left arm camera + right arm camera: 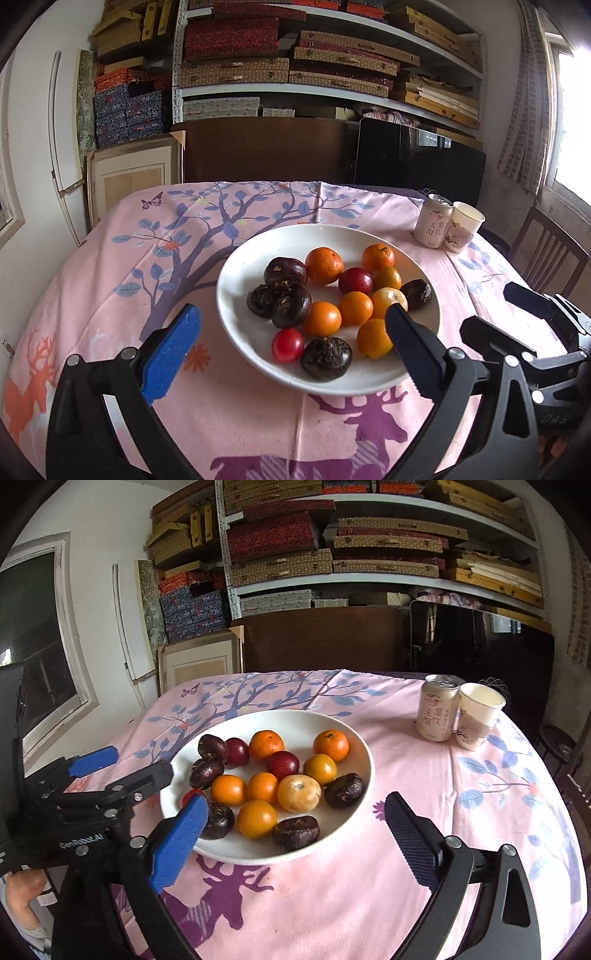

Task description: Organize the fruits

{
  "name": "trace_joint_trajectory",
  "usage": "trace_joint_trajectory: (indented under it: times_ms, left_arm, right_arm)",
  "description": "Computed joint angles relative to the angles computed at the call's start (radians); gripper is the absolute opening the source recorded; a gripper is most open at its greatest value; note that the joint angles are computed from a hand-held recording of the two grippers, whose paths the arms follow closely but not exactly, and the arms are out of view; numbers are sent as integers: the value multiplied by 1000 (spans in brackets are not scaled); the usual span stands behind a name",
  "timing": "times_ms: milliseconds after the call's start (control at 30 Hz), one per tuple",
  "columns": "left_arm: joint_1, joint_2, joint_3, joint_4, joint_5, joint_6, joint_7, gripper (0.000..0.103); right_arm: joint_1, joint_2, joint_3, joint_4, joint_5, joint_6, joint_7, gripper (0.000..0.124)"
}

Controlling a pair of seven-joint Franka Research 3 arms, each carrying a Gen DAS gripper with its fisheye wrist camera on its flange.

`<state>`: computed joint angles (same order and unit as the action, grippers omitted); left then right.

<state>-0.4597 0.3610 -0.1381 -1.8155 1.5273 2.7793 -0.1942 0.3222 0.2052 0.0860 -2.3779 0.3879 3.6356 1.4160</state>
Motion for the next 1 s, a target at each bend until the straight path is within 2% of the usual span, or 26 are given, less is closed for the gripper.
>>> trace_joint_trajectory:
  times_ms: [67, 133, 167, 267, 400, 500, 633, 733, 900, 1000]
  left_arm:
    - [-19, -34, -3, -46, 34, -41, -48, 98]
    - [-29, -63, -19, -92, 49, -89, -79, 98]
    - [-31, -74, -28, -111, 57, -107, -90, 98]
    - [-34, -102, -53, -155, 55, -167, -99, 98]
    - [-27, -135, -74, -196, 148, -184, -202, 98]
    - [-22, -143, -92, -199, 167, -211, -202, 98]
    - [-4, -131, -100, -186, 139, -157, -154, 98]
    - [-9, -127, -101, -182, 133, -158, -140, 98]
    - [-24, -119, -102, -175, 74, -202, -80, 98]
    - [-12, -114, -93, -172, 66, -149, -84, 98]
  right_arm:
    - [93, -3, -39, -18, 198, 64, -138, 99]
    - [106, -18, -34, -35, 275, 71, -189, 99]
    - [83, -32, -21, -56, 241, 63, -156, 99]
    - [-16, -73, 13, -131, 22, 60, 61, 99]
    - [-58, -95, 9, -174, -97, 52, 198, 99]
    - [-48, -94, 4, -179, -102, 48, 188, 99]
    - [-14, -90, 1, -175, -54, 43, 113, 99]
    - [23, -85, 0, -164, 29, 35, 21, 99]
    - [17, -89, 7, -168, 12, 21, 27, 99]
    - [17, -92, 8, -170, 14, 18, 29, 99]
